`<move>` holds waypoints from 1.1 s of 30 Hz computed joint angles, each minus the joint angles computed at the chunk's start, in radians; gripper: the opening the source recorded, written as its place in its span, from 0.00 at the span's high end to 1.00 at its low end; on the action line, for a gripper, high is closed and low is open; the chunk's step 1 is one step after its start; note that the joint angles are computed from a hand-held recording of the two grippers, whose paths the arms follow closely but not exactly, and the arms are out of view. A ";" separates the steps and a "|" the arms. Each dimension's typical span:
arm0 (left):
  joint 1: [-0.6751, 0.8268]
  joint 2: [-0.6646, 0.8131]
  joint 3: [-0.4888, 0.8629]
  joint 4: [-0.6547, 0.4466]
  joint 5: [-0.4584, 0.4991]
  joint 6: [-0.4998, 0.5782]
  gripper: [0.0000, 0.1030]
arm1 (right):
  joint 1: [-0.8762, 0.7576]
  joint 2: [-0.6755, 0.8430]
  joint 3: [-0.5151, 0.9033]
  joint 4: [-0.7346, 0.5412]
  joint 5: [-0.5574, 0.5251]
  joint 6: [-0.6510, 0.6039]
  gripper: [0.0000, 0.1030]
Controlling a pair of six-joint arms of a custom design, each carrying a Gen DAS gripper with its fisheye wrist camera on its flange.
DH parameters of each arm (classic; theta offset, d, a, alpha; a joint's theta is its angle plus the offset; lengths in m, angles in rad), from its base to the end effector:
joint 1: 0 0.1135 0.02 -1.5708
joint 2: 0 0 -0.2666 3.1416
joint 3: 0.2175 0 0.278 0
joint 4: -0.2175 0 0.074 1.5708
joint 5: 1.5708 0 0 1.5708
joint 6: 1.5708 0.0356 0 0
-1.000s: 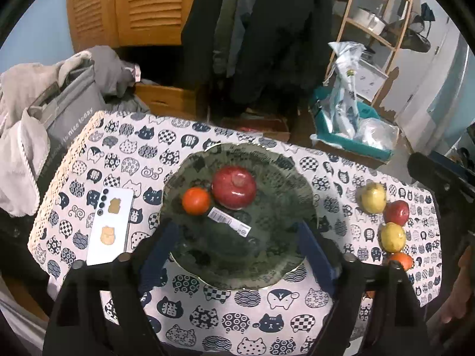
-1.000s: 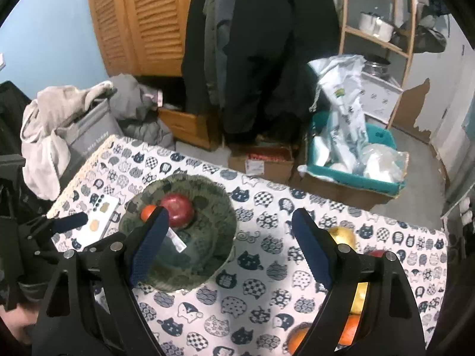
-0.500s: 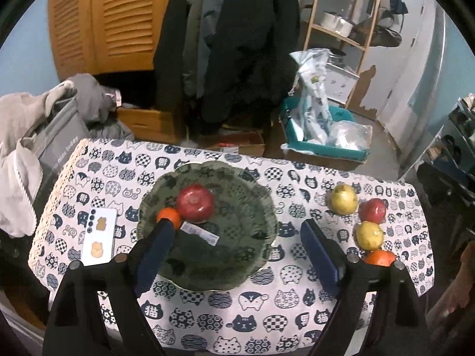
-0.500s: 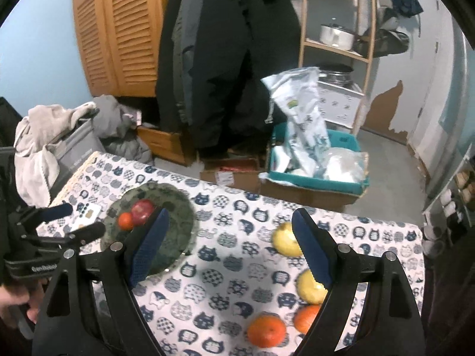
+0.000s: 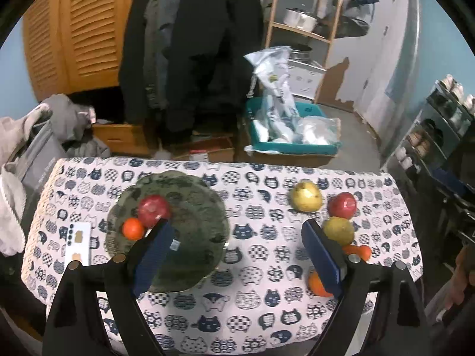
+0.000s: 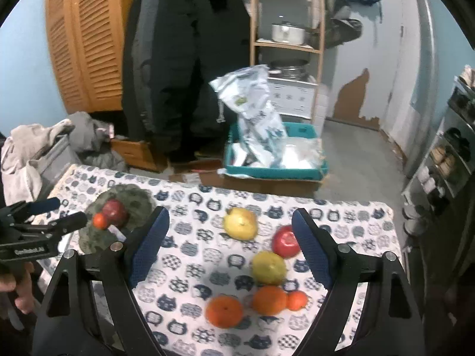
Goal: Organize fruits
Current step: 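Lift both open tools up and away from the bowl, then move both tools toward the remaining pears and oranges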
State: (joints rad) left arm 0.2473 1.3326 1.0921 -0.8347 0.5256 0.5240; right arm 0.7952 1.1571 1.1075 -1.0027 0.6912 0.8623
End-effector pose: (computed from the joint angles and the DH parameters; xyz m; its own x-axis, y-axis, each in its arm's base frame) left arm 0.2806 0.0524 0.2740 -0.7287 0.2624 -0.6326 0.4437 0.8845 -0.1442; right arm 0.1823 0.1535 0.3160 -0.6455 0.1774 -0.7429 0.2477 0.9687 0.0160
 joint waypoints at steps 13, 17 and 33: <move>-0.251 -0.112 -0.132 0.051 -0.120 -0.078 0.08 | -0.072 -0.241 -0.193 -0.142 -0.027 0.112 0.18; -0.336 -0.121 -0.180 0.081 -0.172 -0.112 0.08 | -0.117 -0.300 -0.253 -0.146 -0.066 0.107 0.18; -0.528 -0.013 -0.309 0.202 -0.313 -0.202 0.08 | -0.265 -0.402 -0.444 -0.083 -0.254 0.051 0.18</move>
